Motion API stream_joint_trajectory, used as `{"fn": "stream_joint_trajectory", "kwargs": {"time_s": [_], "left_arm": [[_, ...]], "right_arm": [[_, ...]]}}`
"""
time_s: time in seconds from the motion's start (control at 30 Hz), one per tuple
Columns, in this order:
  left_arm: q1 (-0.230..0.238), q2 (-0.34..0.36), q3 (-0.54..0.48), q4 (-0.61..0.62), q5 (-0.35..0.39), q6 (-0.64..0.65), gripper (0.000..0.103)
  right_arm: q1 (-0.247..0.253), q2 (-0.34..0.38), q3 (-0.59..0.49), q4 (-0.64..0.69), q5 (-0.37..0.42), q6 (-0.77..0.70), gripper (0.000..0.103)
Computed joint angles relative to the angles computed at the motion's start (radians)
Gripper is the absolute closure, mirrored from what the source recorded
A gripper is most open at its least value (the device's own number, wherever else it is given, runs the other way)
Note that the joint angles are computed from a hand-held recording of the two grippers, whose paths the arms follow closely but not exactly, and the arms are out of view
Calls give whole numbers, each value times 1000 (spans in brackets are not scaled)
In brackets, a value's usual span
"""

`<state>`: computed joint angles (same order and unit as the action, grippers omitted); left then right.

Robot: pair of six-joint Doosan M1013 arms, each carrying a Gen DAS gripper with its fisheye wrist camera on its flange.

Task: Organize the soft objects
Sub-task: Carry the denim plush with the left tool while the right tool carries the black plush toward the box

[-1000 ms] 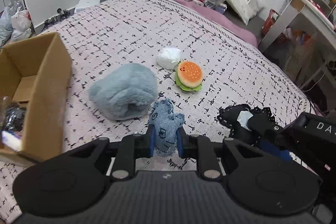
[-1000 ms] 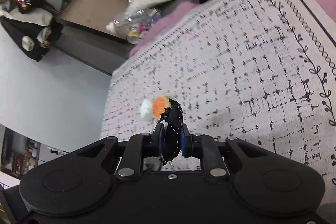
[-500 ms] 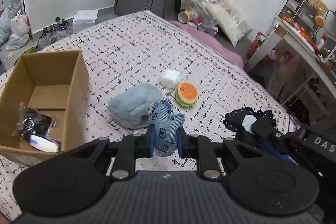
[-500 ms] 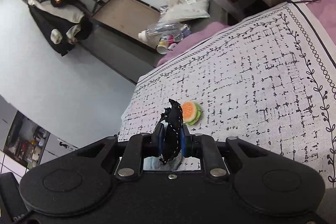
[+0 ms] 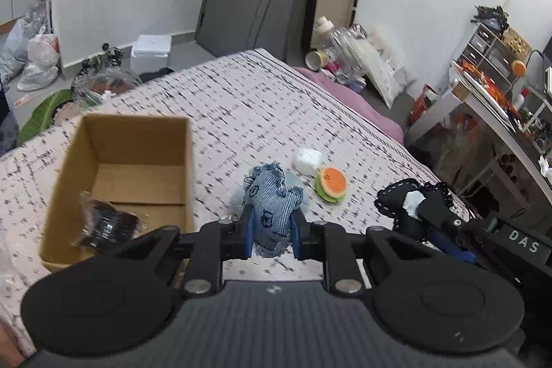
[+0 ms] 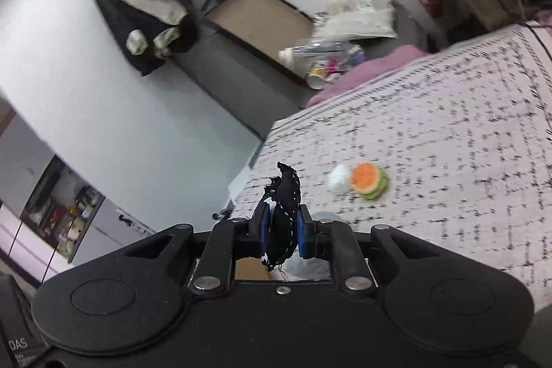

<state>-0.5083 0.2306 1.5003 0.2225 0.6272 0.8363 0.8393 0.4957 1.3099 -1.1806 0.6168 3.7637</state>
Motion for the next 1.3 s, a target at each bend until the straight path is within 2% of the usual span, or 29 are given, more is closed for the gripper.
{"fn": "stream_joint_trajectory", "kwargs": {"time_s": [0.43, 0.83, 1.07, 1.3], "left_arm": [[73, -39, 43, -25, -19, 17, 83], [130, -32, 65, -82, 6, 32, 83], [158, -22, 75, -140, 16, 53, 83], [177, -10, 60, -175, 37, 62, 78]], "right_arm": [[24, 67, -119, 52, -68, -195, 86], [37, 140, -236, 269, -72, -454, 86], [40, 175, -288, 367, -71, -543, 86], [38, 203, -330, 463, -65, -631, 86]]}}
